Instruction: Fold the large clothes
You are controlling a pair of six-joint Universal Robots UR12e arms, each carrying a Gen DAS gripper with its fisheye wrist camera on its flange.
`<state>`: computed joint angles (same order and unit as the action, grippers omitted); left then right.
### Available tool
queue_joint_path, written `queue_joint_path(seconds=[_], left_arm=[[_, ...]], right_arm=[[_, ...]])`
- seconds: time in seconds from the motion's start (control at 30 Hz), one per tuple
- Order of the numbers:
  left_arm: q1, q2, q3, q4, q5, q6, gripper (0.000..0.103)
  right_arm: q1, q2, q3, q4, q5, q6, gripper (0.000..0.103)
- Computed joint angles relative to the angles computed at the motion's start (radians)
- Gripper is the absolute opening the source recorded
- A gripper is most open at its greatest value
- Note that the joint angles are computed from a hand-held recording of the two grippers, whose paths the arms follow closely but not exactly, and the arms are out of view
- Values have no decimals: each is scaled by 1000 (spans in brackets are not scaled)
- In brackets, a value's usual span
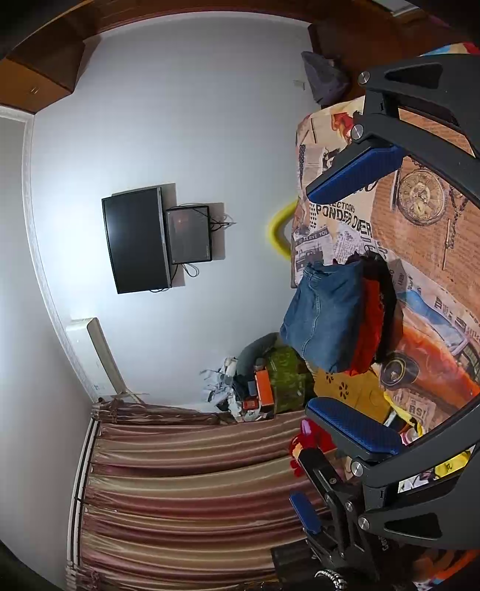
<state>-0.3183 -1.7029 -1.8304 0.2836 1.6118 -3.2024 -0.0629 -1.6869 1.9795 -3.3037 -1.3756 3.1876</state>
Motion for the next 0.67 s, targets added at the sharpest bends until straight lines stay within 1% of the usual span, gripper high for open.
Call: queue_joint_path(seconds=[0.17,0.4,0.67], left_arm=[[-5,-3,0,7,11,7,100],[-3,-5,1,3,-6,5,100],[2,-7,0,-1,-8,4,100]], right_arm=[[-1,0,0,4,0,2,103],[1,1,-3,12,-6,0,103],[11,9,-12,29,-18,-6,103]])
